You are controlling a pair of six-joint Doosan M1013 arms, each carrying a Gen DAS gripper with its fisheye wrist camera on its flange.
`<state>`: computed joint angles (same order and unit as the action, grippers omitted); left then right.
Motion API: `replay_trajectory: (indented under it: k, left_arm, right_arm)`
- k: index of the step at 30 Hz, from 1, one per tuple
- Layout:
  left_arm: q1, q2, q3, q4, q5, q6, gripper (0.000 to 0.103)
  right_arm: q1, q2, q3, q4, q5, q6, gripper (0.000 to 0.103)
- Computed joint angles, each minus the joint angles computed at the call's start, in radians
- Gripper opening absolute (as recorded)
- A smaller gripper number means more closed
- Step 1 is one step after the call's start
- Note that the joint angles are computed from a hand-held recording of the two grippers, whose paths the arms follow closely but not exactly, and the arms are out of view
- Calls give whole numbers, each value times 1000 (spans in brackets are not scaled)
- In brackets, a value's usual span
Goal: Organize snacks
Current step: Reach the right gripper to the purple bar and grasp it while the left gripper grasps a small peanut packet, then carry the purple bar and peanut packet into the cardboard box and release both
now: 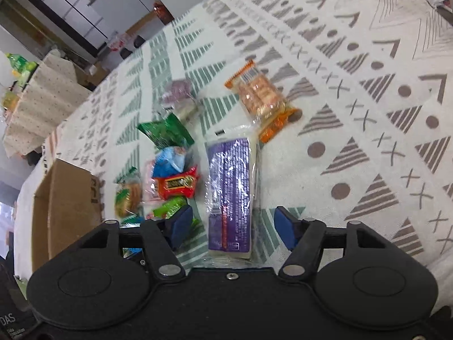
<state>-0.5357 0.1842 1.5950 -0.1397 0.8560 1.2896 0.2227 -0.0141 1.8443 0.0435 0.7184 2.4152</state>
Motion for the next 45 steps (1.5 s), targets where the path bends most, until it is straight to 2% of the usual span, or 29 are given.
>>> replay_trajectory:
  k: [2,9,12,14,17,20,23,25,35,45]
  left_arm:
    - [-1,7,-3,3,1,-8,48]
    - [0,24,-17,-10,7,-9,48]
    - [0,30,-19,-13,8,-16,48]
    - [-2,33,-20,-8,2,-19,48]
    - [-4,38,-22,-2,-9,-31,48]
    - [-10,41,-20,15,-28,-48,48]
    - [-9,43,-24,15,-16,-60,21]
    - [1,40,-20,-31,-17,-48,16]
    - [-4,-9,-7,-83,-79,22,16]
    - [5,-54,-12,-40,-117,10,16]
  right_arm:
    - [1,17,-8,1,14,1,58]
    - [2,39,-15,12,30,-2,53]
    - [-4,35,-5,22,19,6,46]
    - [-4,34,-3,6,20,26,37]
    - [-2,32,-2,-11,14,47,33]
    - [1,24,3,-36,8,82,32]
    - [2,12,13,-44,-15,102,31]
    - [3,3,20,-38,-40,97,30]
    - [9,-31,39,-18,-133,70,29]
    - [35,-41,29,-40,-219,46,29]
